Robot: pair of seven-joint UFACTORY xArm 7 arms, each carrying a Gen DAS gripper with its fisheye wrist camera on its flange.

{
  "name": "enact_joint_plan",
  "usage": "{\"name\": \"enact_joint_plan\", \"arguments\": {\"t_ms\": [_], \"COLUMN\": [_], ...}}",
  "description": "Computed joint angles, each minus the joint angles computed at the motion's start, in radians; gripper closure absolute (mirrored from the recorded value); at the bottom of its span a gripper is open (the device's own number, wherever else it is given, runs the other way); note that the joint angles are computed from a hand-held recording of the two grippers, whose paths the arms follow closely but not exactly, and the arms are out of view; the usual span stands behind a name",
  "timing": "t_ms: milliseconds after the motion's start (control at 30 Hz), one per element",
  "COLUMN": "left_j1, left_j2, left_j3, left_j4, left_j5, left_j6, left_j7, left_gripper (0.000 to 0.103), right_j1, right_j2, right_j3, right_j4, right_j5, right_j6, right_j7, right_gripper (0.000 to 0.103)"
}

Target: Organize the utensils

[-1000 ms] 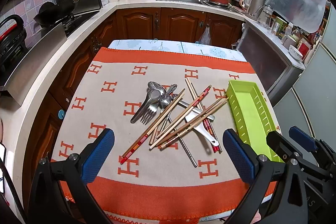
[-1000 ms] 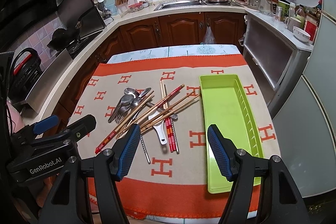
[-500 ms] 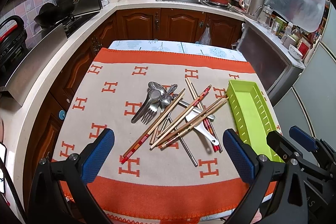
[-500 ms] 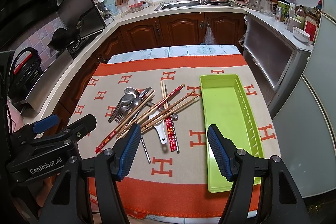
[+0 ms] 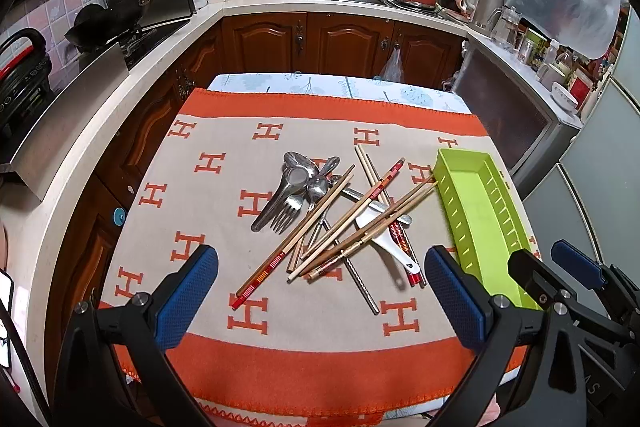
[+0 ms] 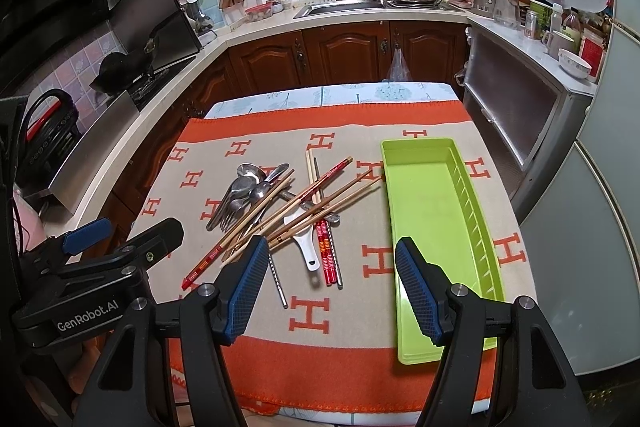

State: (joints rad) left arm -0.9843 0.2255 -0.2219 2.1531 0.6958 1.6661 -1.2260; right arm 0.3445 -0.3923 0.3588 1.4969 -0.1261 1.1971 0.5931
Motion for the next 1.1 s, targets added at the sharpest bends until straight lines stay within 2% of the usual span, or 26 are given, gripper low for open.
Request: {"name": "enact_joint_plan", "arguments": {"t_ms": [267, 367, 500, 567, 700, 833, 933, 1000, 1100], "left_j1": [0.043, 0.092, 0.203, 0.246, 0.279, 0.271, 0.266, 0.275, 0.274], "left_j2": [-0.035, -0.055, -0.152, -0.166, -0.129, -0.062, -0.045, -0.031, 0.021], "left_j3": [-0.019, -0.025, -0.029, -0.039, -0.052, -0.035, -0.014, -0.004, 0.013], "left_j4": [-0.068, -0.116, -0.285, -0.313, -0.249, -0.147, -0.14, -0.148, -0.113], "left_j5": [-0.044, -0.105, -0.274, -0.317, -0.291, -0.253, -0.247, -0.265, -0.287], "left_j6": [-0.041, -0.121, -0.313, -0.354, -0.294, -0.205, -0.21, -0.236, -0.213], "left_j7": [-0.006, 0.009, 0.021, 0.037, 0.099, 0.191, 0.252, 0.305, 0.356], "left_gripper": [0.001, 0.001, 0.001, 0.001, 0.001, 0.001, 0.001, 0.001, 0.003], "right_j1": [0.006, 0.007, 0.015, 0.017, 0.031, 0.054, 0.064, 0.064, 0.053], "right_j2": [0.005, 0.015, 0.042, 0.063, 0.126, 0.208, 0.275, 0.322, 0.392], "right_j3": [-0.003, -0.005, -0.013, -0.011, -0.02, -0.056, -0.085, -0.112, -0.148], "right_j4": [-0.016, -0.012, -0.003, 0.008, 0.047, 0.1, 0.14, 0.164, 0.188], "right_j5": [0.009, 0.007, 0.011, 0.0, 0.001, 0.055, 0.094, 0.151, 0.258], "right_j6": [-0.003, -0.002, -0.012, -0.014, -0.01, -0.006, -0.011, -0.014, -0.022], "right_j7": [0.0, 0.0, -0.017, -0.025, -0.039, -0.065, -0.073, -0.079, -0.077], "right_gripper": [0.035, 0.035, 0.035, 0.035, 0.035, 0.044, 0.052, 0.055, 0.063]}}
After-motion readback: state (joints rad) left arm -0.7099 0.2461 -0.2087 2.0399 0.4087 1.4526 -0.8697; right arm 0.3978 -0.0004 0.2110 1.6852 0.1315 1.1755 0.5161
